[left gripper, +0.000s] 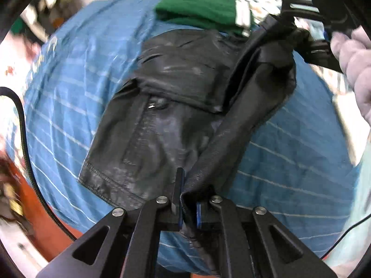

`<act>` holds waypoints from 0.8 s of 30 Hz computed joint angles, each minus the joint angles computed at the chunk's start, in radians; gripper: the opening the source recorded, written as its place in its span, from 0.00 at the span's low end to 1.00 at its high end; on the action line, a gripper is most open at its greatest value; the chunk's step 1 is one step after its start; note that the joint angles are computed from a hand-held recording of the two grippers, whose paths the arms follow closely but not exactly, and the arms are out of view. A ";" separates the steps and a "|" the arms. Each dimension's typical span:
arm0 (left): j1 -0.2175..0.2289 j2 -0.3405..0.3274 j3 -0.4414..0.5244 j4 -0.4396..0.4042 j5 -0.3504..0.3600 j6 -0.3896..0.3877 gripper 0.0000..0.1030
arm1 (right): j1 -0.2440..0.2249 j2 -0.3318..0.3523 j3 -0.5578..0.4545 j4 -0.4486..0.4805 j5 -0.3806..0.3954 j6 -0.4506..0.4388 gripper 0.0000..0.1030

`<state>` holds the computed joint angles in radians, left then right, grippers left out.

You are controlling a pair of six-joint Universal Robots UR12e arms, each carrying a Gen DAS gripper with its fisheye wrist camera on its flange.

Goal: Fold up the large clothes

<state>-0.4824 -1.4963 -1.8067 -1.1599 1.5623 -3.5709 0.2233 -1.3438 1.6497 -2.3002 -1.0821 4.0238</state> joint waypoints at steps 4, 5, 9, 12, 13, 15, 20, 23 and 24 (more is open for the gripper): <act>0.122 0.042 -0.103 0.044 -0.068 0.023 0.11 | 0.112 0.183 -0.282 0.244 -0.109 -0.085 0.27; 0.140 0.044 -0.118 0.053 -0.076 0.026 0.11 | 0.134 0.230 -0.342 0.293 -0.130 -0.098 0.27; 0.253 0.038 -0.177 0.027 -0.198 0.026 0.14 | 0.196 0.405 -0.566 0.511 -0.185 -0.178 0.41; 0.309 0.050 -0.208 0.031 -0.274 -0.029 0.27 | 0.203 0.422 -0.574 0.519 -0.134 -0.230 0.66; 0.317 0.060 -0.214 0.037 -0.270 -0.060 0.28 | 0.195 0.408 -0.546 0.470 -0.083 -0.239 0.66; 0.329 0.079 -0.227 0.059 -0.278 -0.099 0.42 | 0.169 0.355 -0.460 0.374 0.032 -0.256 0.66; 0.294 0.096 -0.239 0.109 -0.184 -0.161 0.97 | 0.099 0.194 -0.265 0.279 0.007 -0.234 0.73; 0.257 0.039 -0.221 0.055 -0.085 -0.121 0.97 | 0.044 0.122 -0.152 0.268 -0.065 -0.206 0.73; 0.246 0.016 -0.221 0.041 -0.064 -0.112 0.97 | 0.024 0.108 -0.116 0.245 -0.063 -0.196 0.73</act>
